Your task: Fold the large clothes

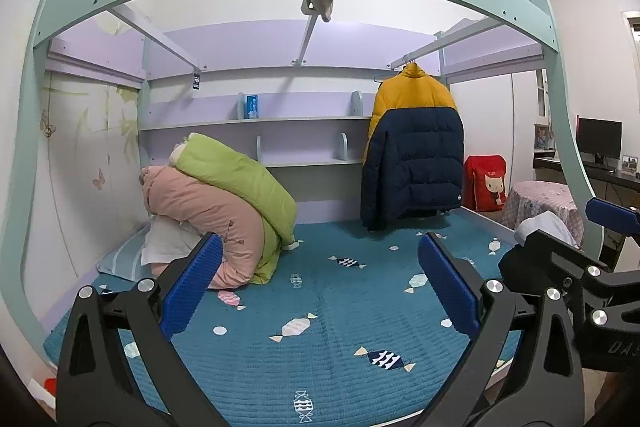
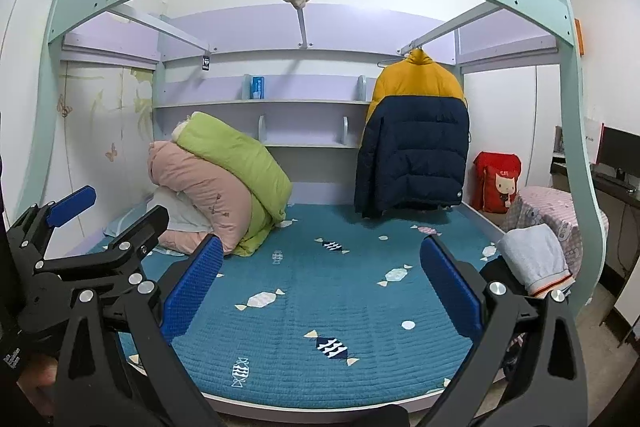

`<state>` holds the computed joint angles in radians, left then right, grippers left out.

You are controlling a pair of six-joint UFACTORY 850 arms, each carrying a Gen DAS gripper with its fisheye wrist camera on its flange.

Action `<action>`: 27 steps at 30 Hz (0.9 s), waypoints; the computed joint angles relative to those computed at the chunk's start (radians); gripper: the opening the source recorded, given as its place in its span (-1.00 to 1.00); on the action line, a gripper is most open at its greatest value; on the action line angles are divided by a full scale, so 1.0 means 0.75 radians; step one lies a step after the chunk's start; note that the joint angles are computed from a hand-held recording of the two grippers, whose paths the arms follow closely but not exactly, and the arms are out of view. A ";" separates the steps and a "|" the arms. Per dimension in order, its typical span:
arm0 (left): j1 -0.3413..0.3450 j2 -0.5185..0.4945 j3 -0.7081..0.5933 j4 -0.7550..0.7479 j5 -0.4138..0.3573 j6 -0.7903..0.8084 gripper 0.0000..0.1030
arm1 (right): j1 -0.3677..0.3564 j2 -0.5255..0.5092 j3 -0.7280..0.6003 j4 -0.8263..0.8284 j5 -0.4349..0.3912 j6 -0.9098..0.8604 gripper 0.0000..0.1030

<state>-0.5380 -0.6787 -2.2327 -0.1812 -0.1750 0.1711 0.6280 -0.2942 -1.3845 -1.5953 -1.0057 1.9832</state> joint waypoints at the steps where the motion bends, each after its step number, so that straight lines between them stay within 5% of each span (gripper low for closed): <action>1: -0.002 0.005 0.007 0.008 0.008 -0.009 0.91 | 0.005 -0.001 0.000 0.002 -0.013 0.001 0.85; 10: -0.025 0.004 0.002 -0.132 0.008 0.132 0.91 | 0.040 0.016 0.017 0.076 -0.151 -0.001 0.85; 16: -0.045 -0.028 -0.053 -0.414 -0.044 0.398 0.91 | 0.053 0.049 0.061 0.128 -0.248 0.027 0.85; 27: -0.104 -0.046 -0.078 -0.407 -0.039 0.436 0.91 | 0.053 0.121 0.160 0.167 -0.305 0.106 0.85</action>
